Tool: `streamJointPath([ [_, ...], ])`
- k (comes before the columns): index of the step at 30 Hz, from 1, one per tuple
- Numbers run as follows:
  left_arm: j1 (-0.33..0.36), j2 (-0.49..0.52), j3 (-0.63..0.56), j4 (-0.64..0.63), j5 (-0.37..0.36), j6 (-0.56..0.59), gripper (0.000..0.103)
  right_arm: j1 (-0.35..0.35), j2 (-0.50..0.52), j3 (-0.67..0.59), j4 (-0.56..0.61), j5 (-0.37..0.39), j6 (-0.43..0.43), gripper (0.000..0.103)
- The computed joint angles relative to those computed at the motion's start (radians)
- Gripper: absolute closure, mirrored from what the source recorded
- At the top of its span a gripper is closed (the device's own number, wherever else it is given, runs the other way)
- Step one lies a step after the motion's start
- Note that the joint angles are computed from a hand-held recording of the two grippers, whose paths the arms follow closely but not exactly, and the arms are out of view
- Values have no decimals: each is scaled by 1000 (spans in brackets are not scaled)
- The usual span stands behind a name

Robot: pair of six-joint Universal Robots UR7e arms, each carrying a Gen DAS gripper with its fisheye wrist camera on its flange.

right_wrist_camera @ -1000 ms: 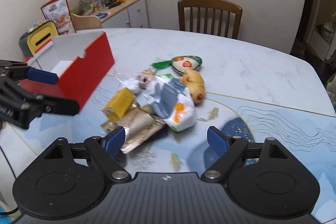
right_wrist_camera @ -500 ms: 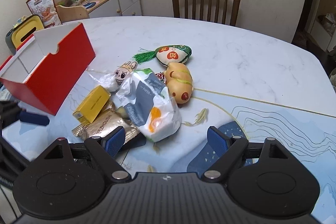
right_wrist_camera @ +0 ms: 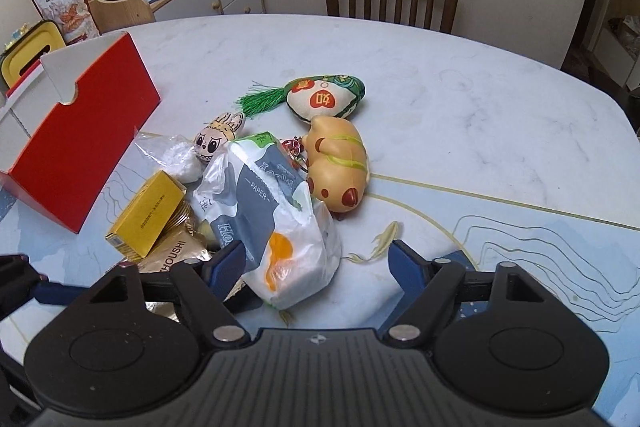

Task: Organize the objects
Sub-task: 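Grasp the white plastic bag with the right tool while the left tool grasps the clear bag, then carry the white bag with the right tool while the left tool carries the clear bag into the box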

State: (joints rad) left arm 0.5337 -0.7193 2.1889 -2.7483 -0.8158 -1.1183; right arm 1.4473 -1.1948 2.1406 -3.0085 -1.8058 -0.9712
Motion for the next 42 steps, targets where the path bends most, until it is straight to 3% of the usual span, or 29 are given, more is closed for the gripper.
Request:
streamJointPath([
  [7, 0, 8, 3, -15, -24, 0, 30, 11, 28, -20, 13, -12, 27, 40],
  [15, -2, 8, 18, -49, -31, -28, 49, 22, 37, -14, 10, -21, 30, 63],
  [25, -11, -2, 40, -89, -38, -62, 75, 27, 29, 9, -9, -19, 29, 74],
  [30, -20, -15, 50, -93, -19, -78, 82, 29, 20, 20, -23, -12, 26, 81],
  [42, -63, -84, 102, -74, 16, -151, 85, 33, -54, 59, 1, 31, 52, 82],
])
